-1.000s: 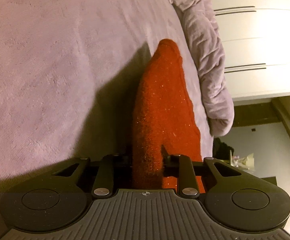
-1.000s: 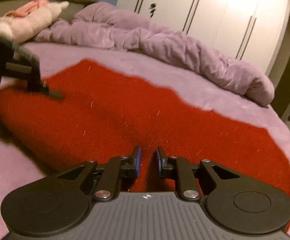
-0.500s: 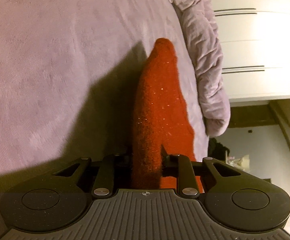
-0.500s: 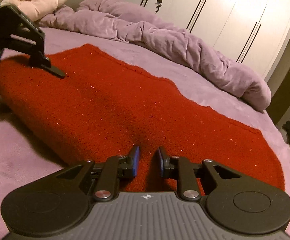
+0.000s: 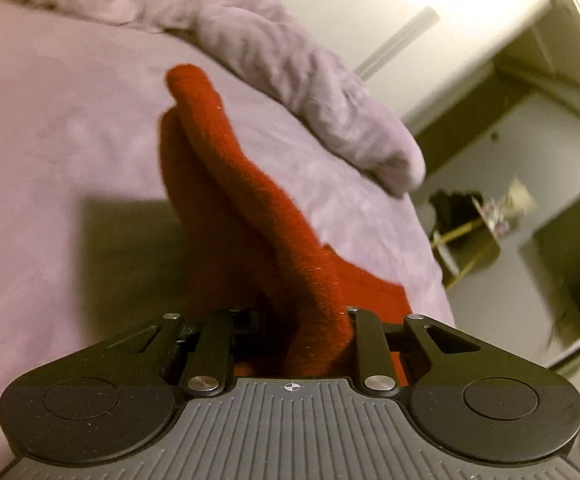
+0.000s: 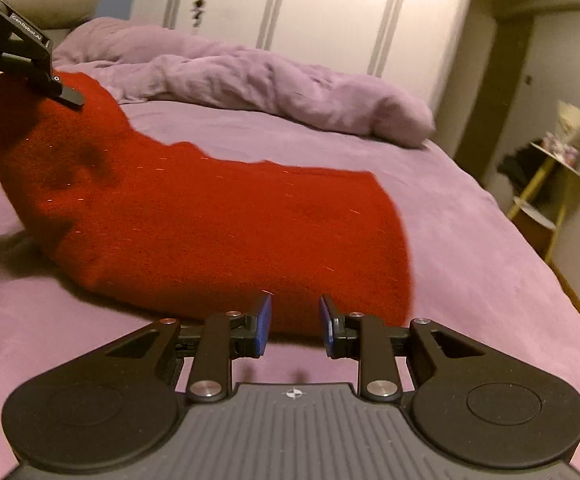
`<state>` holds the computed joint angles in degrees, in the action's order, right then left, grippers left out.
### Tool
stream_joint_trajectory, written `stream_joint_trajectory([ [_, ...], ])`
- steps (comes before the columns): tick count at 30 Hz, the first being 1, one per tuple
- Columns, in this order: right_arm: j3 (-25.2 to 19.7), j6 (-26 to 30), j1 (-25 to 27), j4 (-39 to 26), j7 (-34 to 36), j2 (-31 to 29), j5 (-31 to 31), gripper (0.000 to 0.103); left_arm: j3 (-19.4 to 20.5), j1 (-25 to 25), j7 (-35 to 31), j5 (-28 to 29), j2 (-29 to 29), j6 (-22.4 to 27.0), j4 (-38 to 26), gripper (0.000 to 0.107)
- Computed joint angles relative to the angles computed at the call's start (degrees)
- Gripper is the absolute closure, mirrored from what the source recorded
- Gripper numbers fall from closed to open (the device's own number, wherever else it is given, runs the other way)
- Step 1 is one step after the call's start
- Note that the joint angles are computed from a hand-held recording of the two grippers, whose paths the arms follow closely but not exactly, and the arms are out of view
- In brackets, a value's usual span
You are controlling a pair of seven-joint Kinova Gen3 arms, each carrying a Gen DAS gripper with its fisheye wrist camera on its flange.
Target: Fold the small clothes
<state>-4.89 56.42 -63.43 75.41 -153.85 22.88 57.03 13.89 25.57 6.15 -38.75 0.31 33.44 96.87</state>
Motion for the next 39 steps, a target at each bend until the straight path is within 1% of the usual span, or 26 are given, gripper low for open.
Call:
stream_joint_trajectory([
  [2,0.58,0.08,0.11,1.22,-1.83,-0.87,-0.16,0.074,0.52,1.0,-3.47,1.61,3.46,0.96,-4.47,0.083],
  [3,1.8,-0.21,-0.5,1.62,-2.16,-1.16,-0.66,0.074,0.29,1.87,-4.75,2.09,4.73,1.25,-5.87,0.083],
  [5,6.32,-1.34,-2.81,2.2,-1.47,-1.44,-3.45,0.073,-0.59,4.37,-6.8,2.57,8.26,2.35,-9.67,0.083],
  [7,11.63,-2.75,-6.14,3.03,-1.24,-1.63,-5.44,0.073,-4.9,8.69,-9.16,5.16,11.32,1.14,-12.07,0.082],
  [8,13.3,-3.21,-7.01,3.18,-0.81,-1.57,-6.29,0.073,-6.43,10.41,-9.16,5.44,12.82,0.49,-12.9,0.082],
  [9,13.92,-3.34,-7.24,3.6,-0.97,-1.71,-6.39,0.073,-6.9,11.07,-8.85,5.47,14.02,0.01,-13.4,0.08],
  [11,13.26,-2.88,-6.37,3.62,-0.82,-1.63,-6.52,0.072,-5.51,10.15,-9.54,6.19,16.06,-0.95,-13.65,0.074],
  [12,11.39,-2.2,-4.82,3.72,-1.29,-1.72,-6.11,0.071,-5.55,10.15,-9.02,5.75,16.34,-2.64,-12.61,0.073],
  [13,8.73,-1.43,-2.87,3.9,-2.03,-1.85,-5.16,0.071,-4.83,9.47,-8.18,4.38,16.05,-4.97,-11.06,0.065],
  [14,6.08,-0.71,-0.83,4.16,-2.67,-2.04,-4.3,0.071,-3.04,7.95,-6.97,2.09,15.19,-7.3,-9.31,0.056],
  [15,3.42,0.07,1.05,4.61,-3.55,-2.32,-3.13,0.07,-0.38,5.56,-5.83,0.24,14.22,-9.63,-7.77,0.036],
  [16,1.11,0.71,2.63,5.04,-4.49,-2.55,-1.98,0.069,2.26,2.91,-4.58,-0.69,12.91,-11.96,-5.9,0.026],
  [17,-0.49,1.39,3.59,4.97,-4.87,-2.52,-1.38,0.068,3.86,1.09,-2.74,-1.89,11.57,-14.17,-4.09,0.024],
  [18,-2.07,1.76,4.85,5.02,-5.12,-2.54,-0.91,0.067,4.41,0.32,-0.41,-3.09,10.21,-15.44,-2.46,0.024],
  [20,-7.31,2.75,8.71,5.13,-6.36,-2.55,0.85,0.067,3.05,1.98,4.25,-5.72,7.62,-15.2,-0.07,0.024],
  [22,-12.61,3.34,12.41,5.31,-8.0,-2.67,2.93,0.067,-1.05,7.03,8.91,-8.27,4.8,-11.35,1.53,0.025],
  [24,-17.92,3.99,16.14,4.76,-8.52,-2.17,5.58,0.067,-5.16,11.78,10.81,-9.46,3.0,-6.69,2.76,0.025],
  [26,-23.17,4.91,19.4,3.58,-8.57,-1.23,8.81,0.067,-6.04,12.78,8.98,-7.22,3.49,-2.03,1.85,0.026],
  [27,-25.83,4.37,21.61,2.66,-8.32,-0.67,9.7,0.067,-5.34,11.69,6.89,-4.89,4.07,-0.38,1.23,0.026],
  [28,-28.47,3.69,23.79,1.92,-8.43,-0.12,10.73,0.067,-3.59,9.54,5.58,-2.56,4.68,0.34,0.8,0.027],
  [30,-33.77,1.69,28.17,-0.43,-8.39,1.2,12.49,0.065,0.55,4.23,1.34,2.1,6.49,-1.03,0.16,0.027],
  [32,-38.72,-2.66,33.48,-3.12,-7.57,2.43,11.02,0.055,4.67,-0.02,-3.32,5.27,8.89,-0.72,-1.48,0.027],
  [33,-41.35,-4.85,36.13,-5.41,-5.94,3.89,8.88,0.038,5.29,-0.7,-5.65,7.01,9.53,-0.11,-2.13,0.025],
  [34,-44.01,-6.87,38.79,-7.16,-3.65,5.41,6.55,0.025,4.84,-0.41,-7.04,8.59,9.93,-0.24,-2.33,0.025],
  [37,-51.97,-11.12,45.42,-12.94,2.14,12.59,-0.44,0.021,-1.08,4.1,-8.04,11.3,10.07,-2.6,-1.55,0.024],
  [39,-57.28,-11.53,48.7,-16.9,4.54,17.9,-5.1,0.02,-6.01,8.13,-10.25,13.0,10.32,-2.99,-1.85,0.024],
])
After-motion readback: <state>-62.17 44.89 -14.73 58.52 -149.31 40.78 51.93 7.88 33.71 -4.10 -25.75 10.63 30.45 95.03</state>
